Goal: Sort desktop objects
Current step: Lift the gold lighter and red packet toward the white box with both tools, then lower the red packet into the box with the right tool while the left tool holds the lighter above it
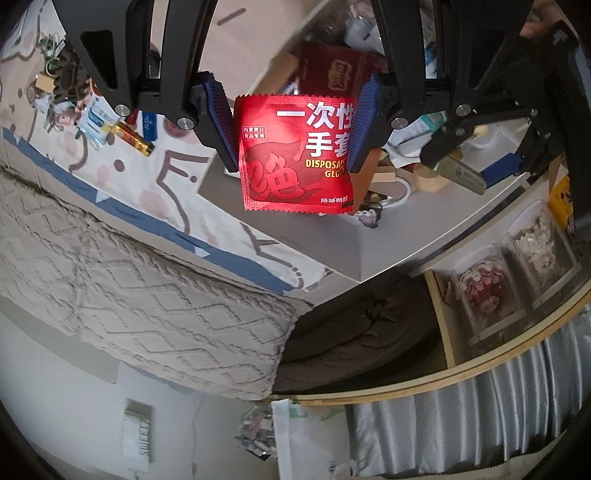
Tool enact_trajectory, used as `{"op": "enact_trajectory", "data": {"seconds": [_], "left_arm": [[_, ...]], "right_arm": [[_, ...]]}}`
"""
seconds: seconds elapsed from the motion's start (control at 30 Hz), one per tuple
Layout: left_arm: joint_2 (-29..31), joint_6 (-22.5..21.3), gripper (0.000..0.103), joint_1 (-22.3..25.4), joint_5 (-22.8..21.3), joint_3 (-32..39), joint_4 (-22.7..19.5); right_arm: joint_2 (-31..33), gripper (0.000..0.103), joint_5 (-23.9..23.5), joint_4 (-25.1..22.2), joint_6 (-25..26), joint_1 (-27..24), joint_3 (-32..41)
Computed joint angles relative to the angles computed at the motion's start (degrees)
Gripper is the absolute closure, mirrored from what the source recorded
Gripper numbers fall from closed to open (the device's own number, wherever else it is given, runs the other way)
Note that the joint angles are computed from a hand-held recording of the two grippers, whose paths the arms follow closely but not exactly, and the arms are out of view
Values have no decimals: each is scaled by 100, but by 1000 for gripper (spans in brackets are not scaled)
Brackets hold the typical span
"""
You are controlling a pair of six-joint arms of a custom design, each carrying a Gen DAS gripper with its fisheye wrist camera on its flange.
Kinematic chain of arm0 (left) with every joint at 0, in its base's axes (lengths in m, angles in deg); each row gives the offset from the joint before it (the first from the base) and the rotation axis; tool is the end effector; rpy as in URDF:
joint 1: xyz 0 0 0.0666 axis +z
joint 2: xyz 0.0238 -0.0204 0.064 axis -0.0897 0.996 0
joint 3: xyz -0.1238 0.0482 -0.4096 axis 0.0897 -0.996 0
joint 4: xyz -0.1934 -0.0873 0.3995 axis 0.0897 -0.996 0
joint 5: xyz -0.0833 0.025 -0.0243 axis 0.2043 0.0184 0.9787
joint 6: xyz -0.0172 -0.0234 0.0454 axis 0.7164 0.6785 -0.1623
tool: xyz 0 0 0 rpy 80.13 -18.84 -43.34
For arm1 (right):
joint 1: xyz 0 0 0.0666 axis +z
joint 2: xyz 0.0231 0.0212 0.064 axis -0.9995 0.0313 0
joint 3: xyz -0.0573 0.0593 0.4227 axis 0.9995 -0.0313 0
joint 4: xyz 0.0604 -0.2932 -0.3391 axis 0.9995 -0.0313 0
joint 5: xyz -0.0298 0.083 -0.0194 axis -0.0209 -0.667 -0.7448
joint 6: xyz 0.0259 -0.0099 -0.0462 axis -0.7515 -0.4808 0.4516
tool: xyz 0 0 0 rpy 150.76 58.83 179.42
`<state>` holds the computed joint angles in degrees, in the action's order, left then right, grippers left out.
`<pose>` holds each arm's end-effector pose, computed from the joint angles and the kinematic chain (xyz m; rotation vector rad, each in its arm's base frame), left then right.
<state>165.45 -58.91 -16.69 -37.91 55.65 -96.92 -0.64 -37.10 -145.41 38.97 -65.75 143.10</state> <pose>0.5520 -0.1132 0.5418 0.1326 2.2440 -0.1488 0.5469 0.2186 0.5799 -0.1440 2.3123 0.0854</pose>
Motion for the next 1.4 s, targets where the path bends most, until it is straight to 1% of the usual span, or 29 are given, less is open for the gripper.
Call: {"op": "enact_trajectory", "data": {"seconds": [0.03, 0.17, 0.3, 0.53, 0.63, 0.7, 0.83, 0.87, 0.9, 0.93, 1.0, 1.1, 1.27, 1.4], "left_arm": [[-3, -61, 20, 6, 71, 1, -25], [-5, -346, 20, -18, 110, 12, -127], [6, -253, 20, 46, 356, 56, -281], [10, -550, 20, 7, 164, 88, -465], [19, -598, 20, 28, 282, 108, -543], [18, -627, 19, 29, 280, 120, -577], [39, -652, 18, -8, 38, 151, -635], [44, -648, 14, -17, -24, 154, -633], [48, -646, 10, -19, -33, 157, -633], [50, -646, 10, -13, 12, 158, -634], [52, -658, 10, -5, 88, 160, -651], [59, -695, 9, -19, 6, 162, -652], [53, -691, 9, -10, 20, 126, -603], [82, -720, 9, 6, 48, 132, -639]], "right_arm": [[53, 45, 1, -45, 6, 19, 59], [251, 45, -24, -199, -8, 80, 286], [401, 45, -1, -307, -24, 119, 468], [657, 45, 43, -510, -86, 148, 780], [769, 45, 52, -626, -101, 158, 943], [853, 45, 64, -711, -95, 163, 1071], [1030, 45, 50, -879, -109, 156, 1334], [1077, 45, 40, -922, -122, 151, 1400], [1129, 45, 30, -968, -131, 149, 1468], [1173, 45, 23, -1008, -141, 150, 1524], [1282, 45, -9, -1110, -148, 150, 1650], [1473, 45, -47, -1289, -134, 156, 1865], [1743, 45, 34, -1443, -132, 189, 2173], [2009, 45, 102, -1674, -97, 213, 2500]]}}
